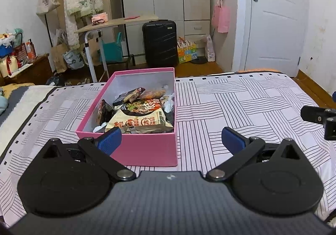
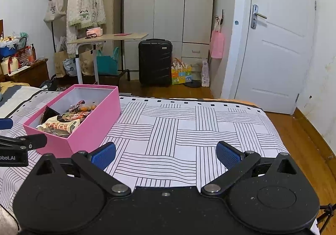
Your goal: Organize snacks
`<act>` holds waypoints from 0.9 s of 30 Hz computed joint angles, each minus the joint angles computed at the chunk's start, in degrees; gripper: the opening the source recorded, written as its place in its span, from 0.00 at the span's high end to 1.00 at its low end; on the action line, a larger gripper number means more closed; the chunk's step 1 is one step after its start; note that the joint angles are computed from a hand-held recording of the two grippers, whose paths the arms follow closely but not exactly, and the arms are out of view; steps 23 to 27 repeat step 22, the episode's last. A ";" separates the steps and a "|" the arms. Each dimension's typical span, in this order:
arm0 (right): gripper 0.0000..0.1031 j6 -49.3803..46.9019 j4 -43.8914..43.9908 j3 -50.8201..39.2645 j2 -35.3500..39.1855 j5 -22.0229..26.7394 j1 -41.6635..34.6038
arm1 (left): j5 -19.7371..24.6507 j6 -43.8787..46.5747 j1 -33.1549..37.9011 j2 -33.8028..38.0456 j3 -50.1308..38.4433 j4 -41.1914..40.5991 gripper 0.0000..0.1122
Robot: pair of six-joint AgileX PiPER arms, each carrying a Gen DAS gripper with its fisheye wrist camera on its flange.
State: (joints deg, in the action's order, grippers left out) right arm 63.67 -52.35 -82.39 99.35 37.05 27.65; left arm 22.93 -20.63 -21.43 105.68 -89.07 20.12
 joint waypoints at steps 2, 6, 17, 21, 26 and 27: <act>0.00 -0.18 0.24 0.07 -0.07 -0.12 -0.11 | -0.08 0.04 -0.02 -0.12 0.12 -0.13 0.08; 0.00 -0.65 0.98 -0.11 0.00 -0.12 -0.23 | -0.04 0.22 0.02 -0.22 0.29 -0.33 0.08; 0.00 -0.47 1.23 -0.54 0.21 0.42 -0.14 | 0.18 0.15 0.87 0.35 0.17 -0.73 0.08; 0.00 -0.32 1.24 -0.28 0.05 0.52 -0.15 | 0.03 0.56 1.10 0.33 0.07 -1.19 0.08; 0.00 -0.42 1.40 -0.27 0.04 0.48 -0.19 | -0.11 0.08 1.05 0.26 0.22 -0.51 0.08; 0.00 -0.42 1.40 -0.27 0.04 0.48 -0.19 | -0.11 0.08 1.05 0.26 0.22 -0.51 0.08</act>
